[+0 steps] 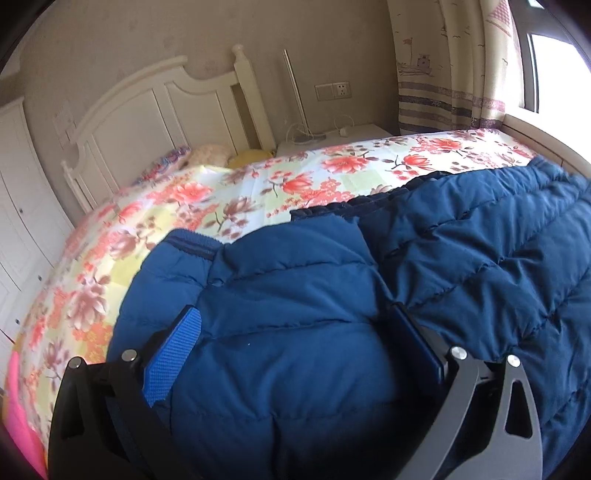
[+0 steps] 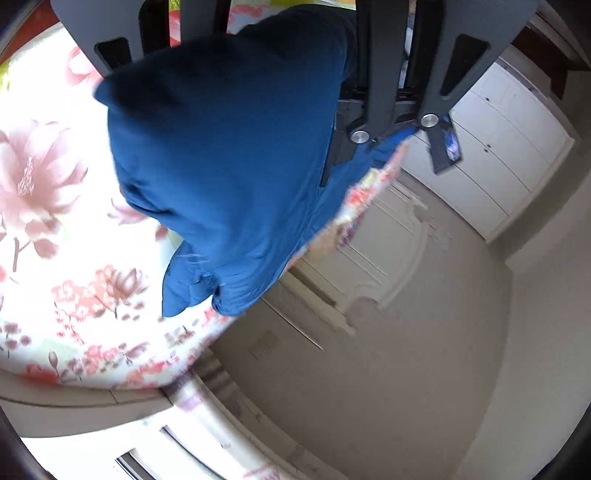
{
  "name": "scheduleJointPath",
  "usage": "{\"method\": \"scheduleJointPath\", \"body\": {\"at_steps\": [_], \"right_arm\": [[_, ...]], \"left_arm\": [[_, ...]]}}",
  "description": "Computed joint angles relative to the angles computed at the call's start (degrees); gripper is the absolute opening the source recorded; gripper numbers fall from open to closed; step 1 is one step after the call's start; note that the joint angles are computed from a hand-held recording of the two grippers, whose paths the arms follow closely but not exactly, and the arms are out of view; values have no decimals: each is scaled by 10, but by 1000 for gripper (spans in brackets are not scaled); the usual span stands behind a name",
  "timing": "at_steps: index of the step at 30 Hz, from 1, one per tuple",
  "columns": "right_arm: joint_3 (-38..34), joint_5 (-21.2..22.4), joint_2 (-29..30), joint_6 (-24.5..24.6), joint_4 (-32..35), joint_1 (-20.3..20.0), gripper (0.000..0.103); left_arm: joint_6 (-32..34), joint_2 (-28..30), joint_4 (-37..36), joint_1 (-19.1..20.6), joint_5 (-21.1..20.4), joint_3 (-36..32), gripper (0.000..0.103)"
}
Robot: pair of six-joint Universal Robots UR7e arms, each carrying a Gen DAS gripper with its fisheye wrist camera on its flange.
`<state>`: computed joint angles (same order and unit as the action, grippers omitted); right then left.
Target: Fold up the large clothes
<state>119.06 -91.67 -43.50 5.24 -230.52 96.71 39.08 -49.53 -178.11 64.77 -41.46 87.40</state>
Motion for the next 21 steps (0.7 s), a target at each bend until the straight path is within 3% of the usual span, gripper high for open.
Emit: {"method": "scheduleJointPath", "body": {"at_steps": [5,10,16,19,21], "right_arm": [[8,-15,-17,-24,-51,4,29],[17,-70,-35,-48,-82,8,29],[25,-98,-54,-57,-63,3,29],[18,-105,-56,-64,-50,12,29],[-10,-152,-39,-122,-49,47,30]], "left_arm": [[10,32,-14,-18,-10,-15,99],[55,83,-36,-41,-16,-49,97],[46,8,-93,-80,-87,89,96],[60,-1,-58,-84,-52,133,98],[-2,-48,11,-72,-98,152,97]]}}
